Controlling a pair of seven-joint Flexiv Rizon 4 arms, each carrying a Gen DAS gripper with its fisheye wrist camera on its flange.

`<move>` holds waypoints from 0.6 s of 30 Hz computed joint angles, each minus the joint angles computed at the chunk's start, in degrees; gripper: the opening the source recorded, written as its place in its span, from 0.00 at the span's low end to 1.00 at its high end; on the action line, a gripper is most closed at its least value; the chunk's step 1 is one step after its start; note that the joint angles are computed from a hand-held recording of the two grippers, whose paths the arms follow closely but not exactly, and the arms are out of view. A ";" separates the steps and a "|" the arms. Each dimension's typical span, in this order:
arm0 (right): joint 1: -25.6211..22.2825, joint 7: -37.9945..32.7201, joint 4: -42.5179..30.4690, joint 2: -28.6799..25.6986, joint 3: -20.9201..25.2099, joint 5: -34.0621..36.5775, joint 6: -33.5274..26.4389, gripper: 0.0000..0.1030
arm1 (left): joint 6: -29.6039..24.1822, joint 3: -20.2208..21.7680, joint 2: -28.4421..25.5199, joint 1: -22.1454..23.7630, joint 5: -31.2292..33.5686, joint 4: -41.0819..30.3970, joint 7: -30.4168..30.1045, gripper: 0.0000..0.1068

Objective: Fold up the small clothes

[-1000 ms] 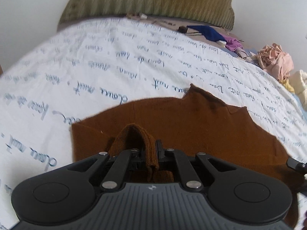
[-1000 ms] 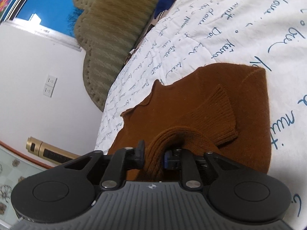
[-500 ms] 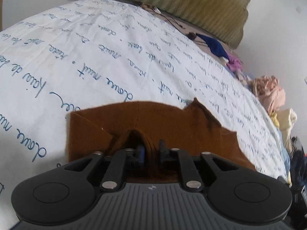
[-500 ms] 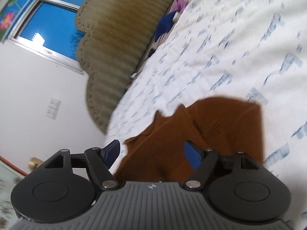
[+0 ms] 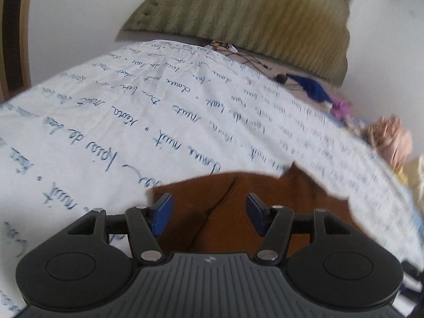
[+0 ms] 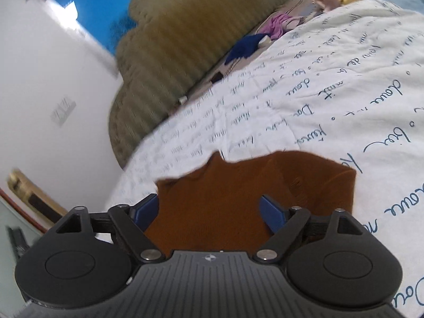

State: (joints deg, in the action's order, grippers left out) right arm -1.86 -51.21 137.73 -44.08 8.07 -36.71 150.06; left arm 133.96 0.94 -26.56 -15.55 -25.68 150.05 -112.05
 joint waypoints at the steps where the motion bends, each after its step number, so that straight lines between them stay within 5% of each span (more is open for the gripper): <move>1: 2.28 -1.50 0.46 1.22 -1.06 2.78 -2.68 0.87 | -0.02 0.83 -0.20 -2.96 -3.19 0.26 2.57 0.56; 6: 15.73 -15.52 3.02 4.31 -4.14 25.43 -5.58 0.87 | 2.55 1.41 -3.17 -15.22 -21.24 0.40 15.43 0.56; 13: 21.10 -29.09 7.88 2.95 -1.76 32.49 3.94 0.96 | 5.83 -2.33 -5.58 -18.67 -28.65 1.46 19.76 0.58; 18: 22.29 -31.27 8.96 1.45 -0.48 34.42 4.08 0.98 | 7.59 -3.71 -7.05 -19.11 -29.54 2.40 17.88 0.67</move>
